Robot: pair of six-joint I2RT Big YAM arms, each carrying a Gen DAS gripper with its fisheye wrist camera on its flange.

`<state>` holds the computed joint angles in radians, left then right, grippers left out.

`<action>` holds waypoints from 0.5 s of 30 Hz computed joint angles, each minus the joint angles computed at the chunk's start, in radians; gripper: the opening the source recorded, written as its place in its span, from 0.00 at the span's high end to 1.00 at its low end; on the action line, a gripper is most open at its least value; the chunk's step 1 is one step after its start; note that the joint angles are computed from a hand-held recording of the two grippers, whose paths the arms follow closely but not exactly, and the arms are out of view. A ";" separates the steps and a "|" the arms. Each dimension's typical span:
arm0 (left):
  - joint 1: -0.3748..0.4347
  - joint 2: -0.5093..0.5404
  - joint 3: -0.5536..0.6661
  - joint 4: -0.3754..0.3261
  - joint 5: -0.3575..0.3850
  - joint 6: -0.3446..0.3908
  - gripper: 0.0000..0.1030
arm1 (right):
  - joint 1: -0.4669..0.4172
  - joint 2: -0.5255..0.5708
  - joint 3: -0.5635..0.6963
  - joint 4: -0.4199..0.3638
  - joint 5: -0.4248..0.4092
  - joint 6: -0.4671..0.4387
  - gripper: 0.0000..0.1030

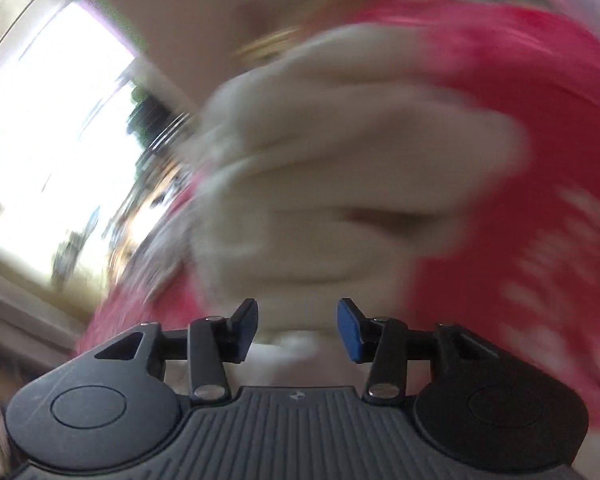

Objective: Fold clothes

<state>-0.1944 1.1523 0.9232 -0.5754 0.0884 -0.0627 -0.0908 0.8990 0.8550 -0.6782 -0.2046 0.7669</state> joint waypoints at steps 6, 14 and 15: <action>-0.139 0.016 -0.012 -0.010 0.000 0.006 0.42 | -0.123 -0.055 -0.086 -0.076 -0.178 0.183 0.48; -0.194 -0.029 -0.065 0.006 -0.051 0.029 0.42 | -0.138 0.022 -0.144 0.060 -0.235 0.379 0.46; -0.195 -0.033 -0.068 0.006 -0.054 0.028 0.42 | -0.143 0.036 -0.151 0.082 -0.229 0.391 0.47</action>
<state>-0.3895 1.1196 0.8549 -0.5691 0.0346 -0.0344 -0.2342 0.9355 0.7041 -0.5965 -0.4331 1.1575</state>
